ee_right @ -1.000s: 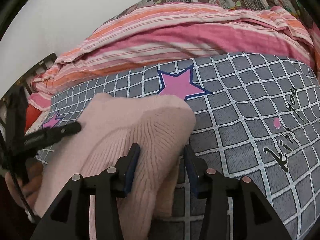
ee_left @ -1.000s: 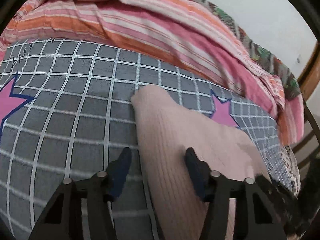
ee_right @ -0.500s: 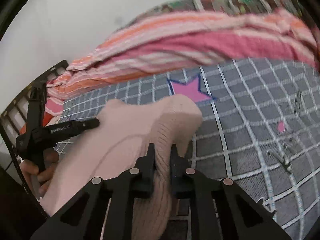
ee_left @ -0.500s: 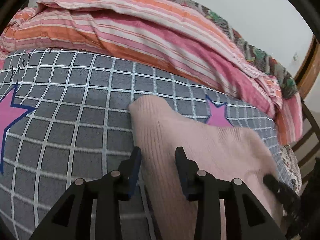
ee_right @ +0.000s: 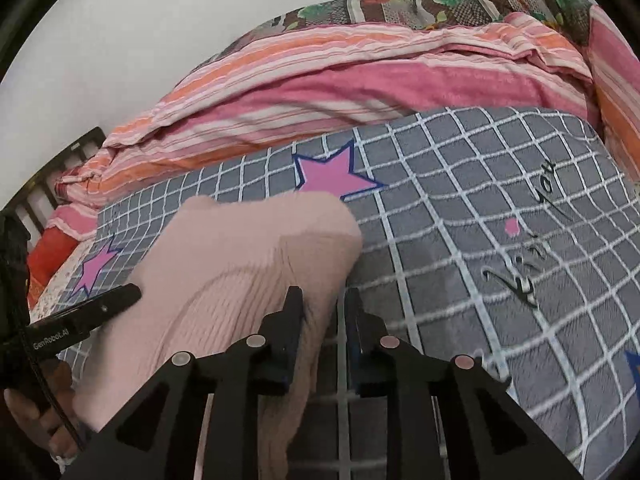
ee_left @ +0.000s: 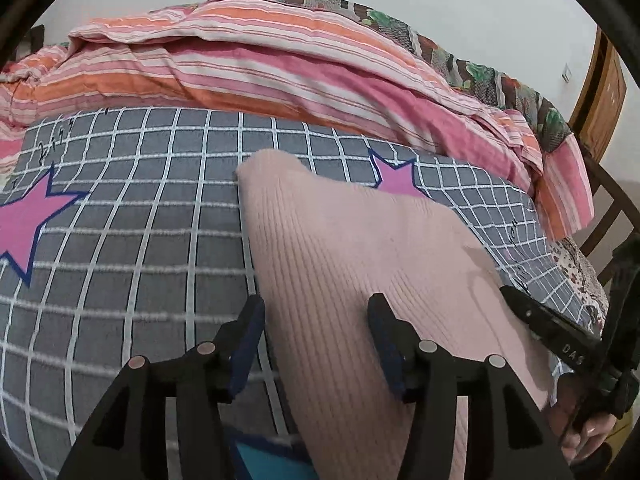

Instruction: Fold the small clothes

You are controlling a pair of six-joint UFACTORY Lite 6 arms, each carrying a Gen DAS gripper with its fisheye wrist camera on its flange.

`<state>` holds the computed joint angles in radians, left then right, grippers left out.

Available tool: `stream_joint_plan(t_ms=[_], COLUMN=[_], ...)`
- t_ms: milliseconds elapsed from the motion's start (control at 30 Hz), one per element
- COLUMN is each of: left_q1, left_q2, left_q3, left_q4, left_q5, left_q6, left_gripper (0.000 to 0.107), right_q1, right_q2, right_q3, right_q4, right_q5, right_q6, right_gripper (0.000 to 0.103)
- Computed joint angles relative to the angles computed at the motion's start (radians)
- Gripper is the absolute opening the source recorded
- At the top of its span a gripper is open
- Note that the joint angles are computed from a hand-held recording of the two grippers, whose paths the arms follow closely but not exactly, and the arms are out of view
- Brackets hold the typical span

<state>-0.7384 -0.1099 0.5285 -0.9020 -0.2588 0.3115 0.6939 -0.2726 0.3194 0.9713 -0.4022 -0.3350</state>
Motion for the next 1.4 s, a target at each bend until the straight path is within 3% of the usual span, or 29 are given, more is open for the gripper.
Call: stream_joint_plan(t_ms=[133, 233, 333, 500, 533, 600, 700, 800, 967, 1133, 1200, 1400], left_q1=[-0.126, -0.2, -0.225, -0.347, -0.368, -0.404, -0.479, -0.616, -0.819, -0.957, -1.022, -1.199], left_q2=[-0.064, -0.107, -0.109, -0.13, -0.144, -0.193, -0.248, -0.279, -0.313, -0.317, -0.321, -0.302], left_q3=[-0.065, -0.117, -0.115, -0.085, -0.084, -0.085, -0.075, -0.026, 0.061, 0.141, 0.162, 0.229], left_q4=[-0.255, -0.323, -0.398, -0.754, -0.811, -0.931, -1.051, -1.165, -1.263, -1.337, -1.356, -1.397], left_q5=[-0.082, -0.142, -0.14, -0.221, -0.241, -0.27, -0.353, -0.535, -0.806, -0.968, -1.039, -1.218], left_q6=[0.183, 0.192, 0.223, 0.541, 0.589, 0.676, 0.749, 0.805, 0.809, 0.805, 0.775, 0.692], left_gripper=[0.055, 0.058, 0.059, 0.059, 0.059, 0.059, 0.059, 0.066, 0.077, 0.082, 0.083, 0.084], right_q1=[0.063, 0.146, 0.198, 0.292, 0.331, 0.416, 0.562, 0.687, 0.928, 1.147, 1.238, 1.411], right_q2=[-0.089, -0.163, -0.138, -0.253, -0.287, -0.335, -0.396, -0.43, -0.446, -0.424, -0.384, -0.287], right_q3=[-0.066, -0.103, -0.076, -0.076, -0.078, -0.071, -0.043, -0.001, 0.08, 0.163, 0.207, 0.301], right_q4=[0.124, 0.296, 0.446, 0.762, 0.829, 0.945, 1.081, 1.165, 1.245, 1.293, 1.31, 1.392], right_q5=[-0.028, -0.068, -0.095, -0.146, -0.183, -0.279, -0.447, -0.591, -0.837, -1.035, -1.128, -1.298], right_q6=[-0.085, -0.231, -0.352, -0.606, -0.658, -0.741, -0.811, -0.833, -0.791, -0.686, -0.645, -0.559], right_gripper=[0.019, 0.02, 0.021, 0.024, 0.026, 0.043, 0.05, 0.058, 0.059, 0.081, 0.097, 0.101])
